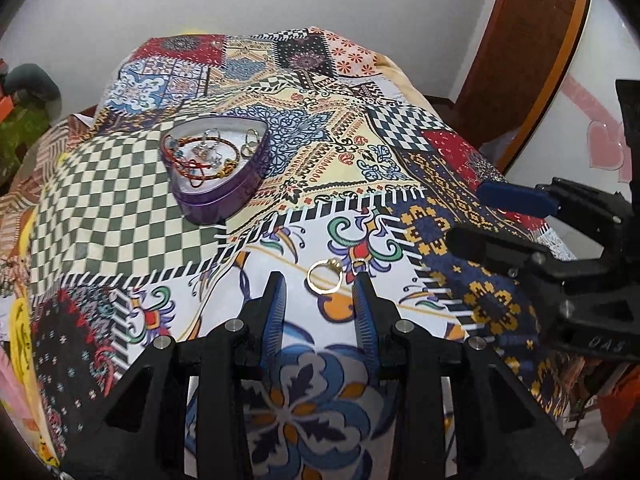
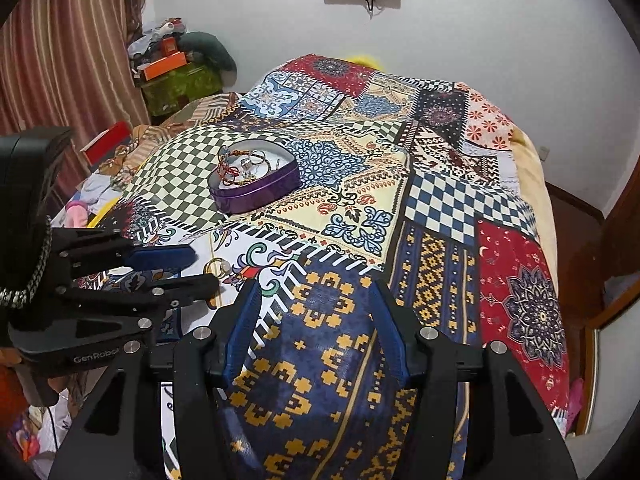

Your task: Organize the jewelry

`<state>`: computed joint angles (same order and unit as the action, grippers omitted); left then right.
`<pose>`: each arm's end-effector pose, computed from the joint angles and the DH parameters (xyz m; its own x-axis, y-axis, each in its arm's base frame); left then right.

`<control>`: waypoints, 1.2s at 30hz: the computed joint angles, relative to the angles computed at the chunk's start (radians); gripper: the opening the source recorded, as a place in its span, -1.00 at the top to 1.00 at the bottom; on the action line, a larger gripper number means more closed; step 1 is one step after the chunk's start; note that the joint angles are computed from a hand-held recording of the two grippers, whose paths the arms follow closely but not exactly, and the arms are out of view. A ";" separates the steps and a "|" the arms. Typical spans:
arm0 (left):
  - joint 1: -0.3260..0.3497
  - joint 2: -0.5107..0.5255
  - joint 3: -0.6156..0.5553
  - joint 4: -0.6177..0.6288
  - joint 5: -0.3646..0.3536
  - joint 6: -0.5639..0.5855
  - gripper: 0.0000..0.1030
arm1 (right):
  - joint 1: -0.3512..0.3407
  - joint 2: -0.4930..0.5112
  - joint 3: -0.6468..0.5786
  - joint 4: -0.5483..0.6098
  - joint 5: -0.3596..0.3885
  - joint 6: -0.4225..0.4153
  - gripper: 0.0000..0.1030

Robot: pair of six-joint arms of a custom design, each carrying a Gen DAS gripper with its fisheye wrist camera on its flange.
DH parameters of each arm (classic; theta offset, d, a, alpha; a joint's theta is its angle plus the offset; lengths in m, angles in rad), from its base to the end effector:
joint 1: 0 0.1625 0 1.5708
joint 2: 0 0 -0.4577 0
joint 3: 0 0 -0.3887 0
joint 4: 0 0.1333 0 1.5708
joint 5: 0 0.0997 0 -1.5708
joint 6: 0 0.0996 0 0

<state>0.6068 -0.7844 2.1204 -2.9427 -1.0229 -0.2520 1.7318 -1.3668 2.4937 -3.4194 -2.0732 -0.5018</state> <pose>-0.3192 -0.4470 0.0264 -0.6910 0.5267 -0.4952 0.6698 0.7241 -0.1646 0.1471 -0.3734 0.2600 -0.7453 -0.2043 0.6347 -0.5461 0.7331 -0.4053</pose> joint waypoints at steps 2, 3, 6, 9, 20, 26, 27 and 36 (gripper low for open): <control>0.007 0.005 -0.005 -0.007 -0.008 0.012 0.34 | -0.007 0.004 0.000 -0.003 0.016 -0.006 0.00; 0.007 0.008 -0.007 -0.009 -0.008 0.016 0.34 | -0.011 0.004 0.002 -0.006 0.026 -0.011 0.00; 0.010 0.019 -0.014 -0.017 -0.006 0.039 0.34 | -0.020 0.011 0.001 -0.021 0.048 -0.028 0.00; 0.013 0.024 -0.015 -0.031 -0.007 0.053 0.36 | -0.020 0.024 -0.004 -0.040 0.047 -0.035 0.00; 0.019 0.005 0.015 -0.083 -0.010 0.043 0.90 | -0.027 0.022 -0.040 0.083 0.108 0.001 0.00; 0.006 -0.019 0.050 -0.099 0.011 0.031 0.90 | -0.011 0.061 -0.076 0.152 0.094 -0.005 0.00; 0.002 -0.024 0.058 -0.103 0.023 0.030 0.91 | -0.007 0.069 -0.082 0.160 0.088 -0.010 0.00; -0.011 -0.072 0.112 -0.142 0.071 -0.001 1.00 | 0.028 0.122 -0.119 0.218 0.025 -0.075 0.50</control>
